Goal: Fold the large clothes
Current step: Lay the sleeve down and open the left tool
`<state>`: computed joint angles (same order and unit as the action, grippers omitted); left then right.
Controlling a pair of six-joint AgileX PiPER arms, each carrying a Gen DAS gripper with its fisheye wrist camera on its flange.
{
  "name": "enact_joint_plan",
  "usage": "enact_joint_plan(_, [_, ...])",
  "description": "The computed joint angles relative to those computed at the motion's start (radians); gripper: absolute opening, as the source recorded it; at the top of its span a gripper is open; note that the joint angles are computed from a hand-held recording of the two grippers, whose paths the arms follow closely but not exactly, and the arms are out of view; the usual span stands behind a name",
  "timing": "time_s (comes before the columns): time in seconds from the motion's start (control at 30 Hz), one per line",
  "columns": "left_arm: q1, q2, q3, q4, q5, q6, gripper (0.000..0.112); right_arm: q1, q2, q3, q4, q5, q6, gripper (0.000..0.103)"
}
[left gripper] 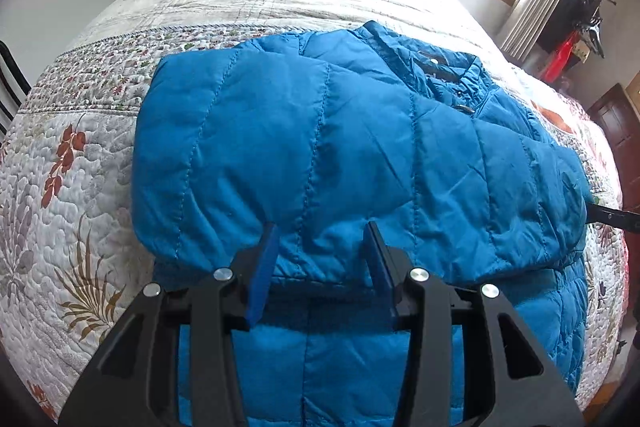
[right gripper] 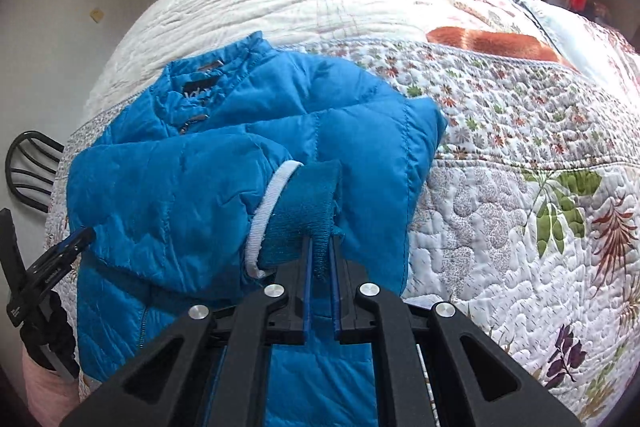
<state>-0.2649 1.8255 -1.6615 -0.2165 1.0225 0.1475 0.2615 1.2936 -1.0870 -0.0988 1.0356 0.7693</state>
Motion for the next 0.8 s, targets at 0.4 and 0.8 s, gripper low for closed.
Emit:
enact_joint_plan(0.4, [-0.021,-0.023,0.015,0.055,-0.022,-0.023,0.044,0.138,-0.018,-0.013,-0.166,0.104,0.2,0.016])
enact_joint_plan(0.8, [-0.142,-0.035,0.007,0.106,-0.032,-0.092,0.047,0.279,0.18,-0.193,-0.114,0.015,0.169,0.013])
